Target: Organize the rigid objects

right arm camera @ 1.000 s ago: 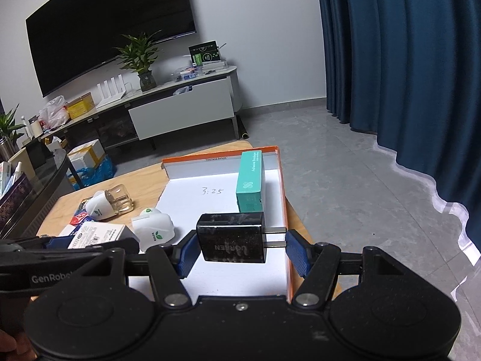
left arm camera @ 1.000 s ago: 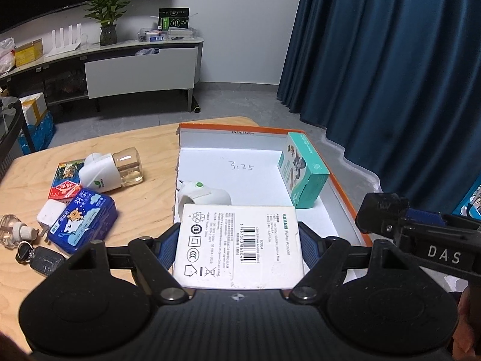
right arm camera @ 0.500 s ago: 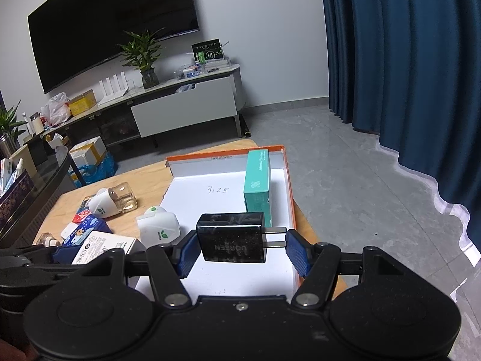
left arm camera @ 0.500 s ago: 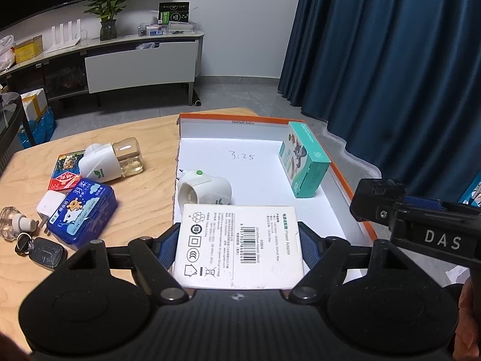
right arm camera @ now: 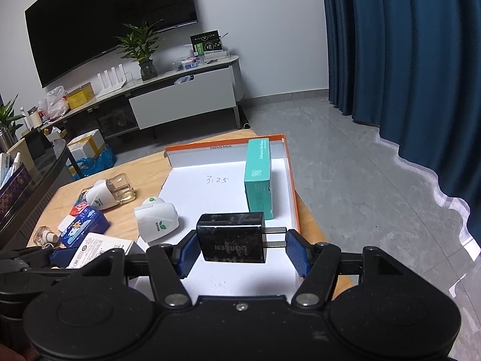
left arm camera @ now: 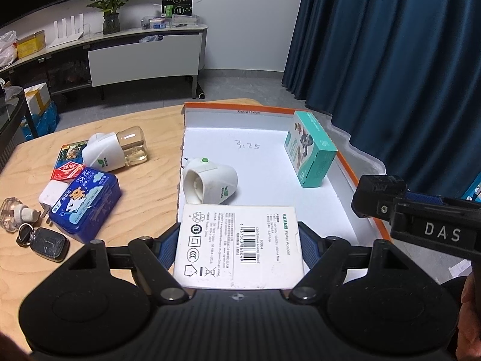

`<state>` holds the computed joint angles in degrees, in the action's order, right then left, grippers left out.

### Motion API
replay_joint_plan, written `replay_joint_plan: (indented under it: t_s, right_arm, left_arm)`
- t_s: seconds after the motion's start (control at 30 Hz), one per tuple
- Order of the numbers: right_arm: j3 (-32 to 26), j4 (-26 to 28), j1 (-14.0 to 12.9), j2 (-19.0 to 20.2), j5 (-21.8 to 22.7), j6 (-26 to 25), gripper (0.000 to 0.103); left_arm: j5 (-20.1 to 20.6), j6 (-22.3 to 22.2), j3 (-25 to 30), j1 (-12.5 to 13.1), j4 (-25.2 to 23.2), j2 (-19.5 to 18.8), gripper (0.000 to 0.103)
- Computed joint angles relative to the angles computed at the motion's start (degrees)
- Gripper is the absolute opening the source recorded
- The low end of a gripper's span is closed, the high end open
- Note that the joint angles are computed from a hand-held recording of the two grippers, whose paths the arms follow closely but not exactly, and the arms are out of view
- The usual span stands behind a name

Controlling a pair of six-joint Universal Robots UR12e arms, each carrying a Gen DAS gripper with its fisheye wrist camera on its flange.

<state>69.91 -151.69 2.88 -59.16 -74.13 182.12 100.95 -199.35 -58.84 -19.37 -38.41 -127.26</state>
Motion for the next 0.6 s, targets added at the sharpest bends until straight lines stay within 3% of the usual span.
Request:
replay_joint_plan:
  t_s: [0.6]
  right_arm:
    - [-1.2, 2.1, 0.2, 0.6, 0.1, -1.1, 0.075]
  left_arm:
    - [-0.7, -0.3, -0.3, 0.1, -0.3, 0.2, 0.079]
